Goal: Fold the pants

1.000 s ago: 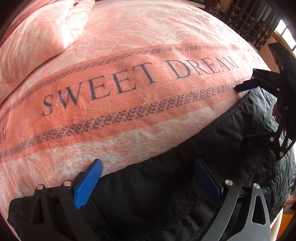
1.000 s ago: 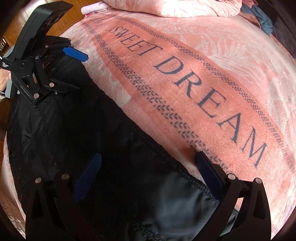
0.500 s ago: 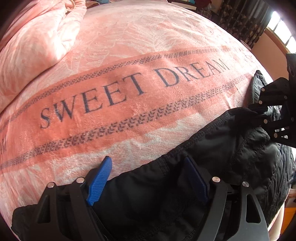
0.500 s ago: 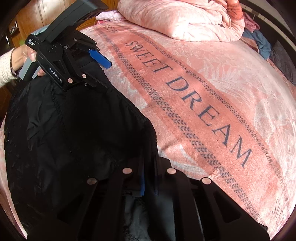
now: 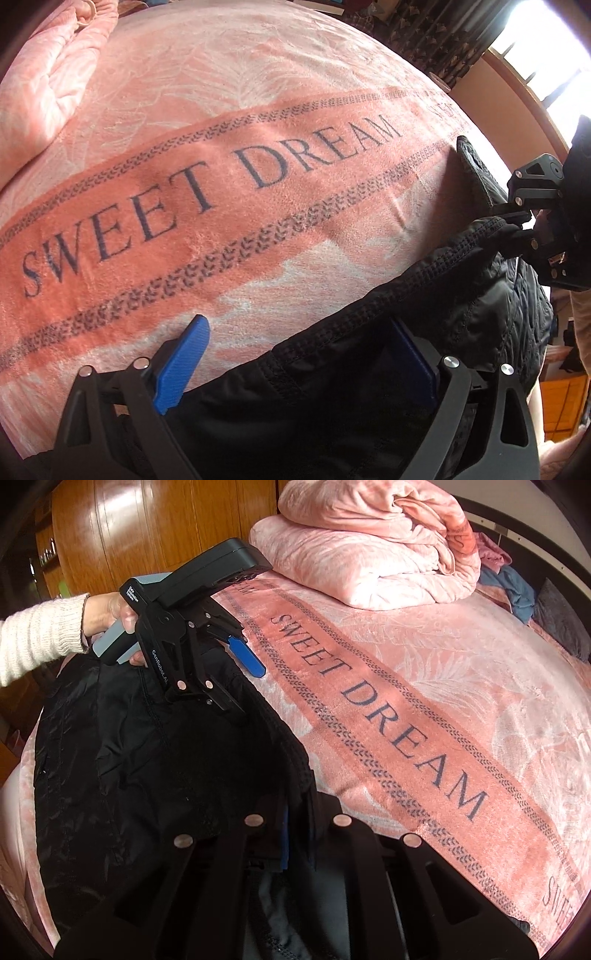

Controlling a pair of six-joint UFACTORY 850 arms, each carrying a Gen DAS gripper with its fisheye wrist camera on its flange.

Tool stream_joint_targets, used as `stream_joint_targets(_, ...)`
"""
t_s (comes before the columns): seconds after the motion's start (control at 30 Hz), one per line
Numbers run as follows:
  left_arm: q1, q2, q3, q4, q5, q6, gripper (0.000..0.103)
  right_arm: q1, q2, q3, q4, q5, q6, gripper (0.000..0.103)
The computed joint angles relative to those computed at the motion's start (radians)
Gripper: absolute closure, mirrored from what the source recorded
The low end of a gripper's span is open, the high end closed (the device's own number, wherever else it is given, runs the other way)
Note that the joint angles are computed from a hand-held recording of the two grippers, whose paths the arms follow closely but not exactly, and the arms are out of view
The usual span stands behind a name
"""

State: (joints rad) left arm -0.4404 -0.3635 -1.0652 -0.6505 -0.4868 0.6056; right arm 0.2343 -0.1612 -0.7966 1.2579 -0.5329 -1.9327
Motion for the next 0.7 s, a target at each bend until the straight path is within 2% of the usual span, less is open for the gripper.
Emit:
stream_joint_targets(0.03,0.003,0.013,0.013,-0.035,-0.016,0.043,0.030,0.001,0.001,0.002,-0.003,0.002,0.002,0.097)
stream_joint_targets(0.07,-0.002,0.017,0.014,-0.032,-0.024,0.044,0.042,0.007,0.003,0.005,-0.003,0.016,0.003,0.097)
stream_joint_targets(0.1,-0.015,0.023,0.022,0.014,0.002,0.003,0.046,0.012,0.006,0.011,-0.001,0.029,0.003,0.097)
stream_joint_targets(0.17,-0.033,0.036,0.034,0.113,0.025,-0.081,0.066,0.020,0.010,0.017,0.004,0.045,0.011,0.097)
stream_joint_targets(0.27,-0.022,0.078,0.068,0.079,0.029,-0.068,0.080,0.024,0.027,0.035,0.048,0.065,0.001,0.096)
stream_joint_targets(0.37,-0.022,0.149,0.119,0.035,0.059,-0.048,0.086,0.028,0.062,0.062,0.108,0.082,-0.006,0.096)
stream_joint_targets(0.5,-0.061,0.256,0.183,0.125,0.122,-0.182,0.087,0.052,0.159,0.128,0.208,0.129,-0.060,0.095)
stream_joint_targets(0.57,-0.087,0.315,0.218,0.214,0.150,-0.306,0.087,0.064,0.212,0.162,0.248,0.149,-0.083,0.095)
stream_joint_targets(0.7,-0.157,0.436,0.282,0.492,0.177,-0.621,0.088,0.083,0.327,0.230,0.269,0.173,-0.078,0.095)
